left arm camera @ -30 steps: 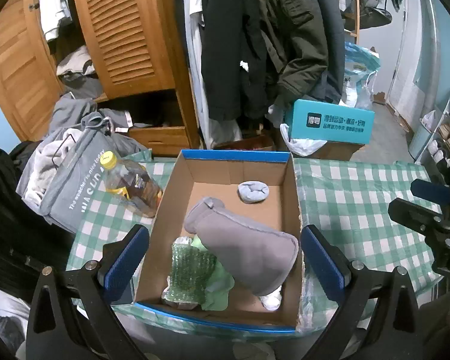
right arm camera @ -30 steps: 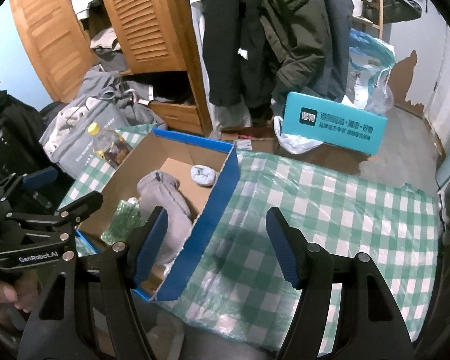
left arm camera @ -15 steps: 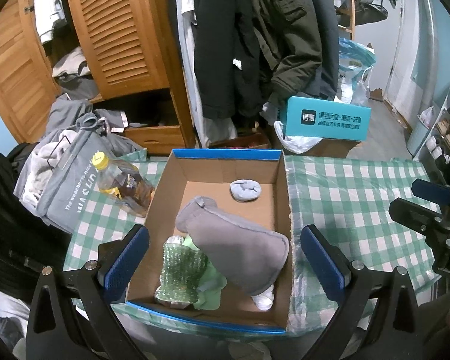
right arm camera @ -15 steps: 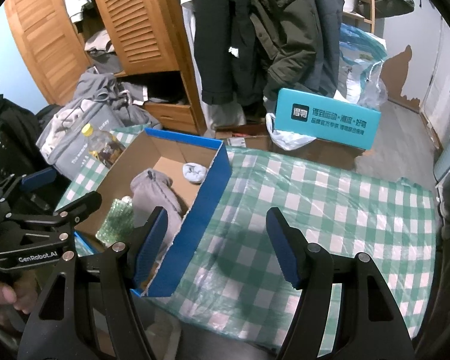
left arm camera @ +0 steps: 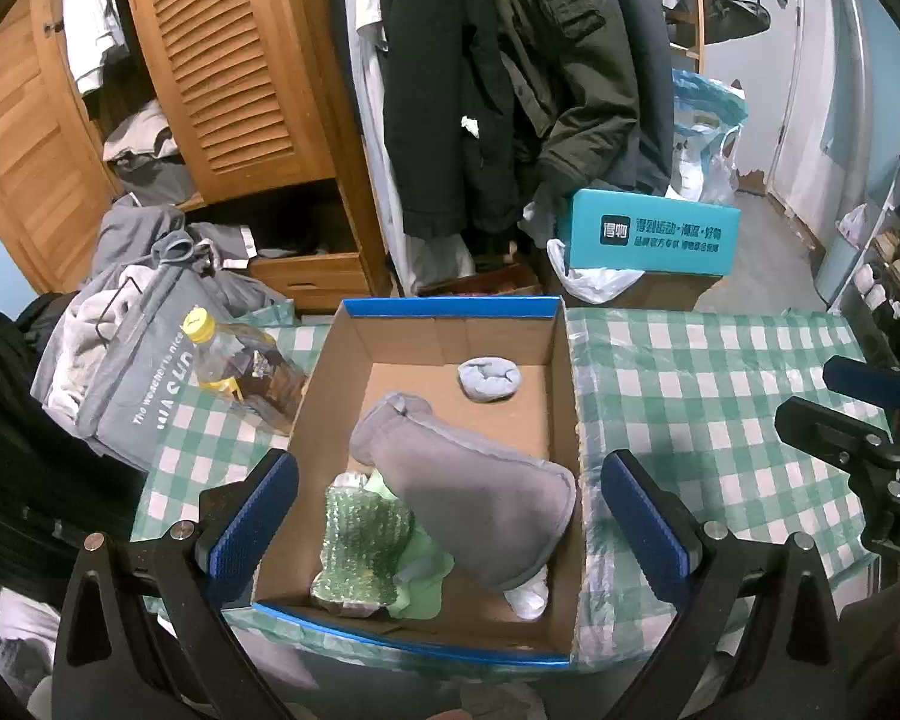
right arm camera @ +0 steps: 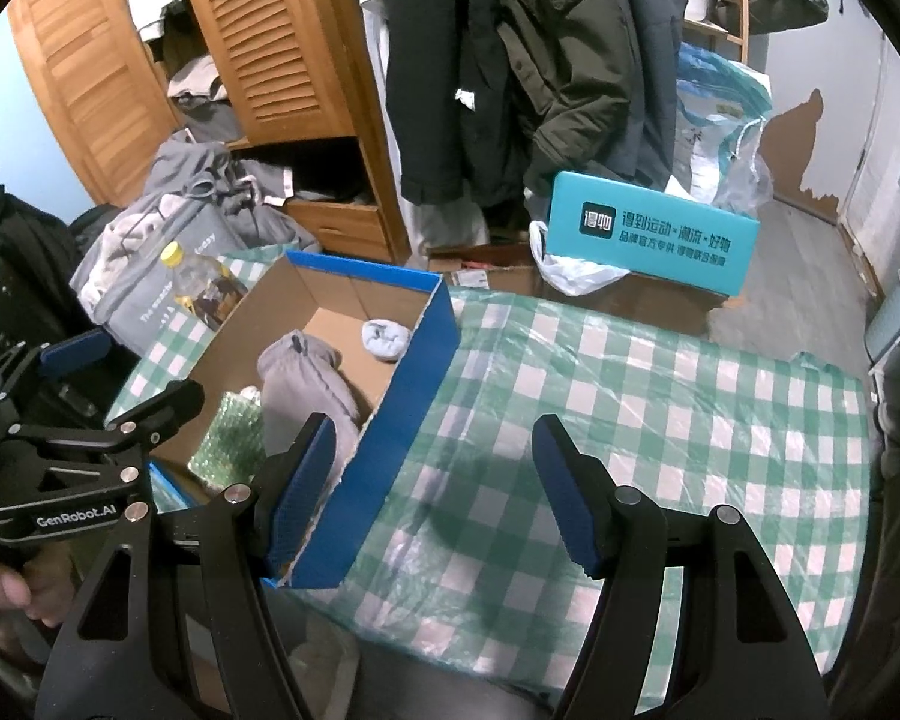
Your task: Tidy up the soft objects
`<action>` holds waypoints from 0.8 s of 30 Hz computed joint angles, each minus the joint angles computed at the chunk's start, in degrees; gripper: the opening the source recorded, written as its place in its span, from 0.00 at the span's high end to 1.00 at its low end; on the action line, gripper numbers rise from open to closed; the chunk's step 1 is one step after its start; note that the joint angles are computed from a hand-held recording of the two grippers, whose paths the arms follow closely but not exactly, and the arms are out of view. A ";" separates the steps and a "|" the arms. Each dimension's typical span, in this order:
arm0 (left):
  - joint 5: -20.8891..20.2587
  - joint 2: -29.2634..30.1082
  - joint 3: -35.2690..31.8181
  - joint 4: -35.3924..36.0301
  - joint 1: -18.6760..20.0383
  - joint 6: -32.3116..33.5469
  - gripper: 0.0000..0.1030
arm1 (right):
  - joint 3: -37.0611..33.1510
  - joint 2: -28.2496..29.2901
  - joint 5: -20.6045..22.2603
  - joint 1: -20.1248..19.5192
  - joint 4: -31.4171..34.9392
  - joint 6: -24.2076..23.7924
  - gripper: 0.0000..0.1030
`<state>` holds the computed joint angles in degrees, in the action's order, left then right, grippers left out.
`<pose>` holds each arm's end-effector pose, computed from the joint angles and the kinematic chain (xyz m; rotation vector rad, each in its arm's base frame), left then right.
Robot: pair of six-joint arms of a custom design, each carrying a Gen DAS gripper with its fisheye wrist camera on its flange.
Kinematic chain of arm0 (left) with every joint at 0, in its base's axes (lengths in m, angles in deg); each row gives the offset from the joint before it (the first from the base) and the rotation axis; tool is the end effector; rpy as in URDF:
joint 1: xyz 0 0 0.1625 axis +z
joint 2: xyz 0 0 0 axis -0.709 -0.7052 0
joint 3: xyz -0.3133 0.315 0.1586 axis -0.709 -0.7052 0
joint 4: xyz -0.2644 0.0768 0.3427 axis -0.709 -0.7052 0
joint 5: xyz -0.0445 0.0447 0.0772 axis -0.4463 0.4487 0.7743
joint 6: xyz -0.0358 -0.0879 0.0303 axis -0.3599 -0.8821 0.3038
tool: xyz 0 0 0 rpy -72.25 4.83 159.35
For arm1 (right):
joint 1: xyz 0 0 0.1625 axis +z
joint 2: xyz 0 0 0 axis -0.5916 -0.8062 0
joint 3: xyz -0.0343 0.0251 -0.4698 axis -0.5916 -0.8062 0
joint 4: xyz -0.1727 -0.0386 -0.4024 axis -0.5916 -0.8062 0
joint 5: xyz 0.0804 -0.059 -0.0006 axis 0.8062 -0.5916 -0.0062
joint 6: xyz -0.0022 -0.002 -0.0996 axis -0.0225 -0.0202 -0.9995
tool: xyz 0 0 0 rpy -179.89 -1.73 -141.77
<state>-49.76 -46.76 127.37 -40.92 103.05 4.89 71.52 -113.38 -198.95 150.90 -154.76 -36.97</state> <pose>-0.1649 -0.6886 0.3971 -0.0208 2.0291 -0.8429 0.4611 -0.7701 0.1058 1.0115 -2.5689 0.4255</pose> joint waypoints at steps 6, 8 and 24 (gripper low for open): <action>0.26 -0.11 0.33 -0.16 -0.10 0.30 0.01 | 0.13 -0.06 -0.01 -0.05 -0.09 -0.06 0.34; 0.40 -0.09 0.29 -0.04 -0.11 0.26 0.01 | 0.07 -0.05 -0.04 -0.05 -0.01 -0.07 0.34; 0.44 0.05 0.27 0.00 -0.20 0.12 0.01 | 0.17 -0.12 -0.09 -0.07 0.07 -0.01 0.34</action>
